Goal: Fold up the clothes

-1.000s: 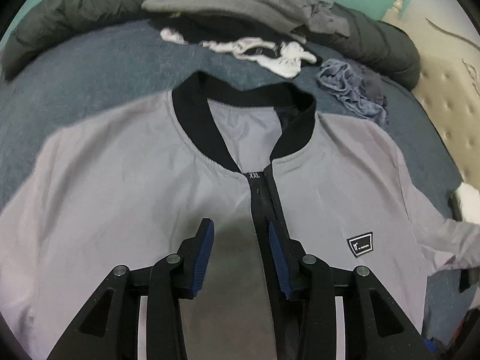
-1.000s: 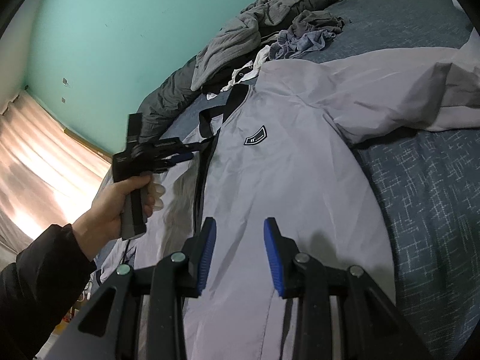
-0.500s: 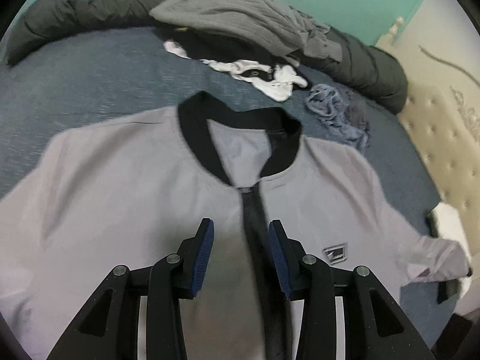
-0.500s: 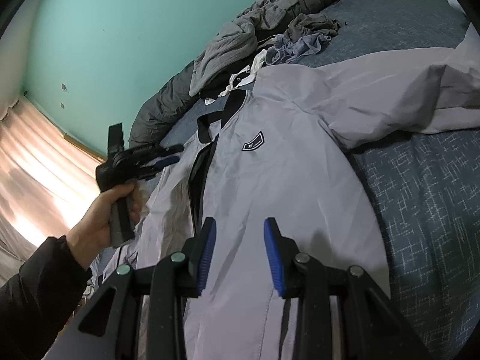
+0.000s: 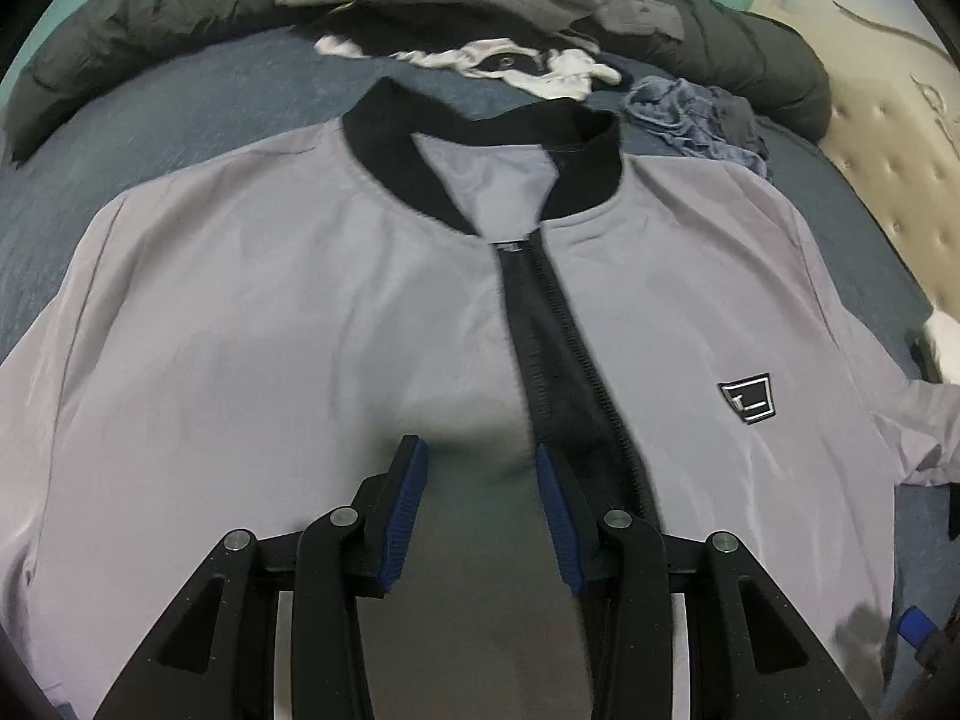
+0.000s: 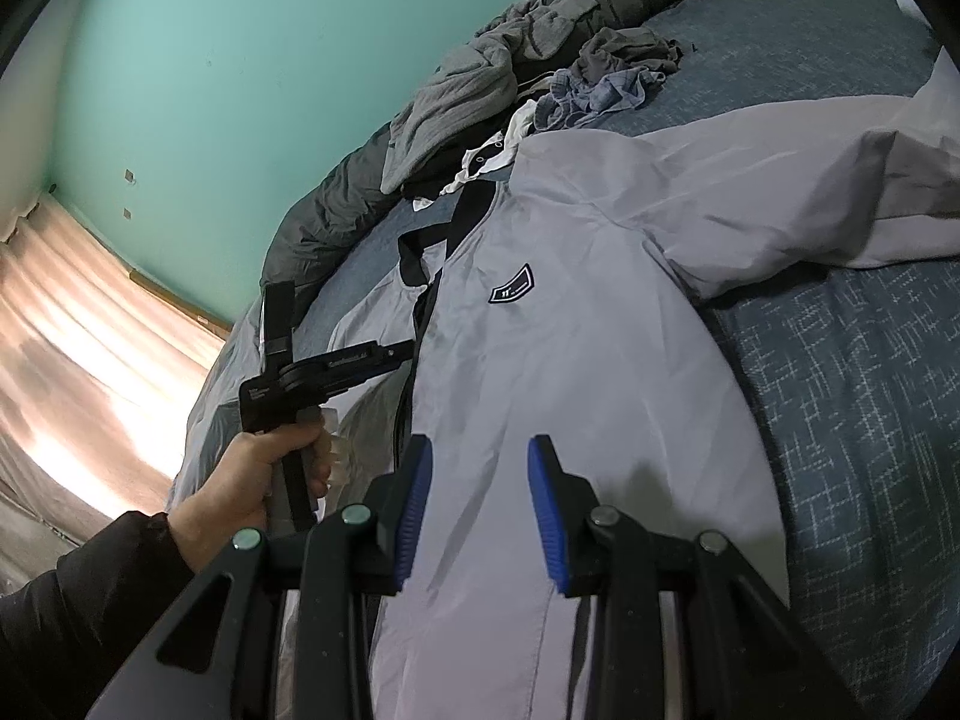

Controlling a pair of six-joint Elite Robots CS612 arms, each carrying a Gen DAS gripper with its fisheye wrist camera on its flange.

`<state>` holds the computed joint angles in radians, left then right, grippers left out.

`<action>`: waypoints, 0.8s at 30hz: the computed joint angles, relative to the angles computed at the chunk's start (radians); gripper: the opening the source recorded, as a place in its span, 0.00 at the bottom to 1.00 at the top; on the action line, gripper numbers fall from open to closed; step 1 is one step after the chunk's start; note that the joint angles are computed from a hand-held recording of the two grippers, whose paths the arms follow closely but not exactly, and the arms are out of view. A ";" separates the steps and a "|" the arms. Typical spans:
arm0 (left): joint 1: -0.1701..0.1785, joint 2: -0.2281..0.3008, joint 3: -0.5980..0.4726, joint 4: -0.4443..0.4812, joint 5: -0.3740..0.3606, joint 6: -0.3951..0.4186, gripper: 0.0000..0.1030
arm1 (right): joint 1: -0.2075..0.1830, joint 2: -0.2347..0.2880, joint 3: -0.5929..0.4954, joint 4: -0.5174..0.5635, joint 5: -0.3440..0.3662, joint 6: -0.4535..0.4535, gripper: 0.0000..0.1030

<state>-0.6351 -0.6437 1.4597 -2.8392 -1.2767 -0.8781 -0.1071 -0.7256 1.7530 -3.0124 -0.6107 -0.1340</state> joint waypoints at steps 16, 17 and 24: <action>-0.018 -0.067 0.114 -0.029 -0.007 -0.017 0.40 | -0.005 -0.002 0.003 -0.018 0.011 0.023 0.32; -0.020 -0.061 0.108 -0.019 -0.005 -0.016 0.40 | -0.005 -0.002 0.003 -0.016 0.010 0.022 0.32; -0.036 -0.057 0.104 -0.040 0.015 -0.007 0.40 | -0.003 -0.001 0.000 -0.009 0.007 0.021 0.32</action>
